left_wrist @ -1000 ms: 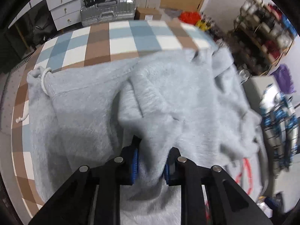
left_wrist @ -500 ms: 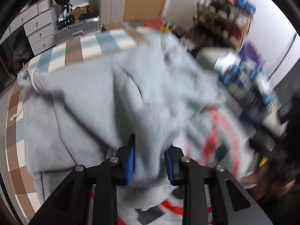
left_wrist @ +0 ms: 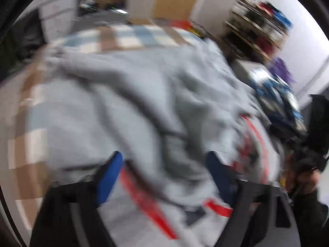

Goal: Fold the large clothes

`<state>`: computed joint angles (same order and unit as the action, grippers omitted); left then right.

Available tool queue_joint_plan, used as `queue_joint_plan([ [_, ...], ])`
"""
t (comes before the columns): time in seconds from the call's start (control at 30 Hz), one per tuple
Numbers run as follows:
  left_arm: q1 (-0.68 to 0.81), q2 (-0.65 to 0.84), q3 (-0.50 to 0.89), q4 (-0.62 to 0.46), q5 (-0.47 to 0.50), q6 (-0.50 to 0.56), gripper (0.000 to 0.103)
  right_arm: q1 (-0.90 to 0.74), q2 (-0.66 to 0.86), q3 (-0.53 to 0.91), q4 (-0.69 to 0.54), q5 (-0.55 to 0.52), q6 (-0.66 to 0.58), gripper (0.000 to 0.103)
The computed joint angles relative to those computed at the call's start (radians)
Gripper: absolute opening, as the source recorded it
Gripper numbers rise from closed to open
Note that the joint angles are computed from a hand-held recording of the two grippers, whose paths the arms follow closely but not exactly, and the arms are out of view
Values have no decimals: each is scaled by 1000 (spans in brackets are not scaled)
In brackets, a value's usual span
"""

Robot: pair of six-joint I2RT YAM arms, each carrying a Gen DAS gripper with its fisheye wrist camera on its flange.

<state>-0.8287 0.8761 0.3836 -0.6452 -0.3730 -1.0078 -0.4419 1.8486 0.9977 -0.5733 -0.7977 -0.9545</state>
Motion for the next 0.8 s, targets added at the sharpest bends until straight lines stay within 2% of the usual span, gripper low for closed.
queue_joint_plan([
  [0.07, 119, -31, -43, -6, -8, 49, 83, 80, 21, 51, 48, 70, 56, 103],
  [0.13, 333, 16, -107, 116, 125, 169, 83, 189, 77, 123, 135, 214, 153, 103],
  [0.17, 419, 110, -132, 218, 172, 209, 83, 244, 136, 192, 146, 296, 196, 103],
  [0.2, 455, 166, -134, 268, 191, 235, 83, 280, 192, 255, 145, 353, 226, 103],
  [0.23, 448, 198, -140, 311, 163, 237, 83, 303, 236, 304, 130, 398, 237, 103],
  [0.27, 433, 248, -132, 353, 137, 249, 83, 341, 315, 400, 70, 482, 243, 103],
  [0.3, 427, 292, -122, 377, 131, 253, 84, 358, 364, 456, 38, 520, 246, 102],
  [0.37, 423, 388, -97, 437, 118, 282, 91, 394, 454, 545, -21, 615, 246, 103],
  [0.43, 432, 460, -70, 467, 116, 327, 101, 407, 484, 567, -13, 619, 241, 103],
  [0.47, 454, 484, -52, 469, 119, 358, 102, 412, 496, 587, -22, 619, 253, 103],
  [0.53, 477, 564, -2, 493, 123, 423, 102, 422, 517, 623, -41, 629, 268, 103],
  [0.67, 639, 617, 76, 475, 252, 571, 102, 450, 576, 732, -94, 647, 306, 103],
  [0.8, 710, 670, 126, 489, 266, 620, 102, 473, 626, 818, -101, 644, 343, 103],
])
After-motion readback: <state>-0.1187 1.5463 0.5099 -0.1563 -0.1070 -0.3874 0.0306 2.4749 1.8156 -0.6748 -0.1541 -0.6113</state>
